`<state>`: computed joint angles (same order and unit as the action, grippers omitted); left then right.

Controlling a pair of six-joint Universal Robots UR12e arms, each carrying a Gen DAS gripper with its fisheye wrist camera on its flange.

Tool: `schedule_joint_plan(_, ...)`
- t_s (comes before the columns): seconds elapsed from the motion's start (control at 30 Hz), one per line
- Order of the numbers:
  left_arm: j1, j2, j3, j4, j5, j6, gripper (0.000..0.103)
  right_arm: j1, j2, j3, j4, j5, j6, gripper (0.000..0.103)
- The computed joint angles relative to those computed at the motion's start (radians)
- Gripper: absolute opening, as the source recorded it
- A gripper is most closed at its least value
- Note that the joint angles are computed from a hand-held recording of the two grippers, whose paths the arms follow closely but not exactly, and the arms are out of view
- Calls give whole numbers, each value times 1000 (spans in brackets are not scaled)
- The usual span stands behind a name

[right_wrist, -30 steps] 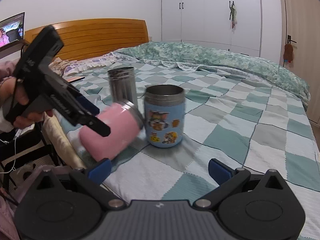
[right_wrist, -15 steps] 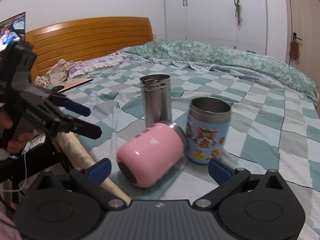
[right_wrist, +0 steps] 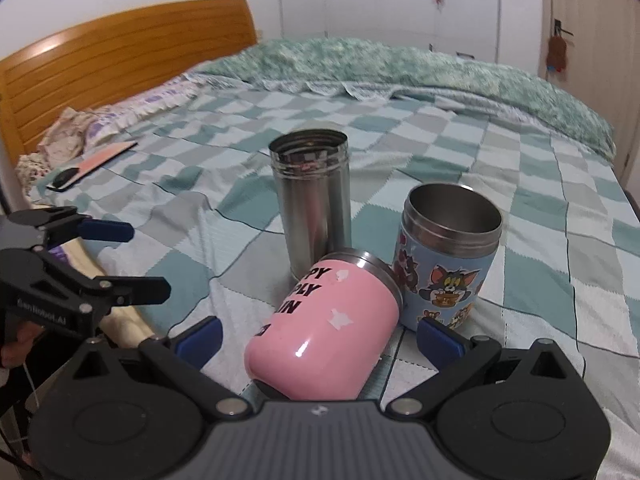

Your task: Flip cup upright

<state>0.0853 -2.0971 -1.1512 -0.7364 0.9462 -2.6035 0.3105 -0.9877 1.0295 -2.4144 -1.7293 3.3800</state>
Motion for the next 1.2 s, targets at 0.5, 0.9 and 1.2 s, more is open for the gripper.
schedule_joint_plan(0.5, 1, -46, 29, -5, -12, 34, 103, 5, 131, -267, 400, -60, 295, 103)
schedule_joint_plan(0.9, 6, -50, 26, -11, -17, 16, 103, -28, 166, -317, 451, 73, 398, 87)
schedule_joint_plan(1.2, 6, -41, 16, -5, -4, 10, 103, -44, 104, -183, 300, 143, 410, 86)
